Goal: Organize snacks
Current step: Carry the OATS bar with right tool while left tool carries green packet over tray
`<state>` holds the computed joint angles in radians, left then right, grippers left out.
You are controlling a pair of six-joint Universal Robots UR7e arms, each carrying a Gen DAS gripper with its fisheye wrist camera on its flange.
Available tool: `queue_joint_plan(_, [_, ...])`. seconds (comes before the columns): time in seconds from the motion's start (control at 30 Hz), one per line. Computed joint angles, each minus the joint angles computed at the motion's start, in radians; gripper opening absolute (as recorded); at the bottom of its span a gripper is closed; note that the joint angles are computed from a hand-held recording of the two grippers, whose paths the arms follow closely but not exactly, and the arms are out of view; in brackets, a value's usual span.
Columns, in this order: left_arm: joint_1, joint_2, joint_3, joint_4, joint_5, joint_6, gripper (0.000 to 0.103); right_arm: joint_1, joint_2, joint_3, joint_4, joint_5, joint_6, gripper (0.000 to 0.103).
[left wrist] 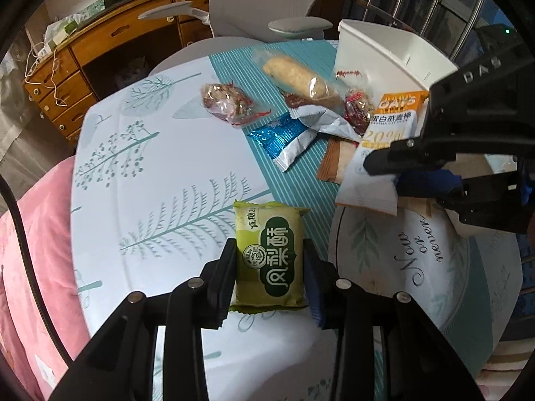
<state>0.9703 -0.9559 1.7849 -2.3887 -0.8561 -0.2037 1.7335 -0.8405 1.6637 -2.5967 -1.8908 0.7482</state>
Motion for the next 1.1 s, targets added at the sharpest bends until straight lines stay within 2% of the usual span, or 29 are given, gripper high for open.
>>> queue_joint_plan(0.43, [-0.067, -0.181, 0.134, 0.138, -0.013, -0.1, 0.035, 0.09, -0.082, 0.148, 0.007, -0.046, 0.048, 0.017])
queue_joint_plan(0.77, [-0.116, -0.314, 0.211, 0.232, -0.085, -0.165, 0.036, 0.167, -0.155, 0.283, -0.033, -0.086, 0.106, 0.017])
queue_joint_plan(1.1, [-0.195, -0.385, 0.215, 0.248, -0.12, -0.18, 0.035, 0.21, -0.279, 0.375, -0.023, -0.119, 0.063, 0.017])
